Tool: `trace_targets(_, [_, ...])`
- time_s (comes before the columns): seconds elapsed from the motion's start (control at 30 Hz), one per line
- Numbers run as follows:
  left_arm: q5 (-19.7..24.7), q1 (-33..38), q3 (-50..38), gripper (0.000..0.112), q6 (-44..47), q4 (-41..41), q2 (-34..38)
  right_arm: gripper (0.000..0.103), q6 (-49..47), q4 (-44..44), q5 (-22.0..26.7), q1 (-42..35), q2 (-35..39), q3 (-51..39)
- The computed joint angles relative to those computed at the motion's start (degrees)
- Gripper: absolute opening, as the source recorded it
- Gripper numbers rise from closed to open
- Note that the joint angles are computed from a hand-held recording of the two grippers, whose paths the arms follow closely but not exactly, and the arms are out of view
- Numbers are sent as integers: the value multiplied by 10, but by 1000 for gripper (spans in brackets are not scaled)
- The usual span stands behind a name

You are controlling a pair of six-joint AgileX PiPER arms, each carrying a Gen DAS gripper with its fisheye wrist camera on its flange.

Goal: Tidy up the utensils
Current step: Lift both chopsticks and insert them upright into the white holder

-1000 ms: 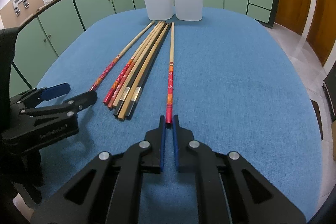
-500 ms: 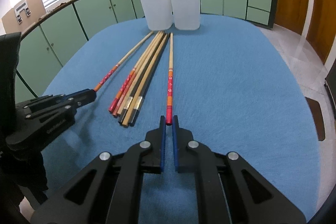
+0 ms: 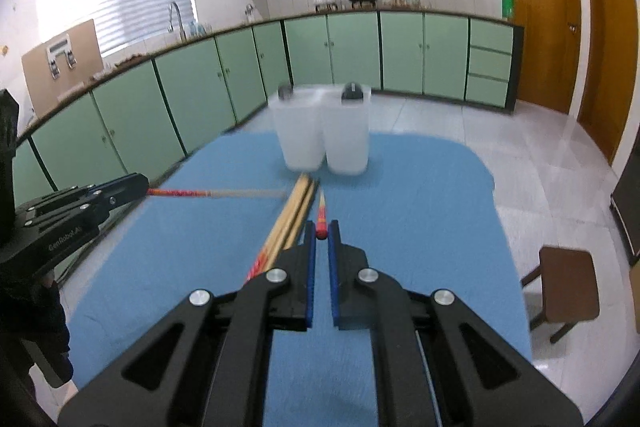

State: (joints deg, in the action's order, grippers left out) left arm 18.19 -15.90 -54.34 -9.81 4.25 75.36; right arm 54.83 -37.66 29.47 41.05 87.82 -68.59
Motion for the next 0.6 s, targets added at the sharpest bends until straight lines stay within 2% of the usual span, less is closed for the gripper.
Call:
trace_targets(0.1, [15, 8, -48, 6, 50, -42, 10, 5, -52, 31, 5, -15, -3, -37])
trace_targets(0.17, [24, 4, -77, 6, 49, -38, 21, 5, -95, 63, 15, -27, 5, -74])
trace_targets(0.23, [28, 6, -105, 6, 64, -49, 34, 5, -168, 130, 20, -51, 17, -114])
trace_targets(0.4, [39, 14, -161, 6, 115, -97, 74, 5, -312, 259, 78, -94, 78, -241])
trace_targets(0.6, [60, 25, -225, 6, 170, -144, 114, 5, -382, 312, 143, -115, 144, -382])
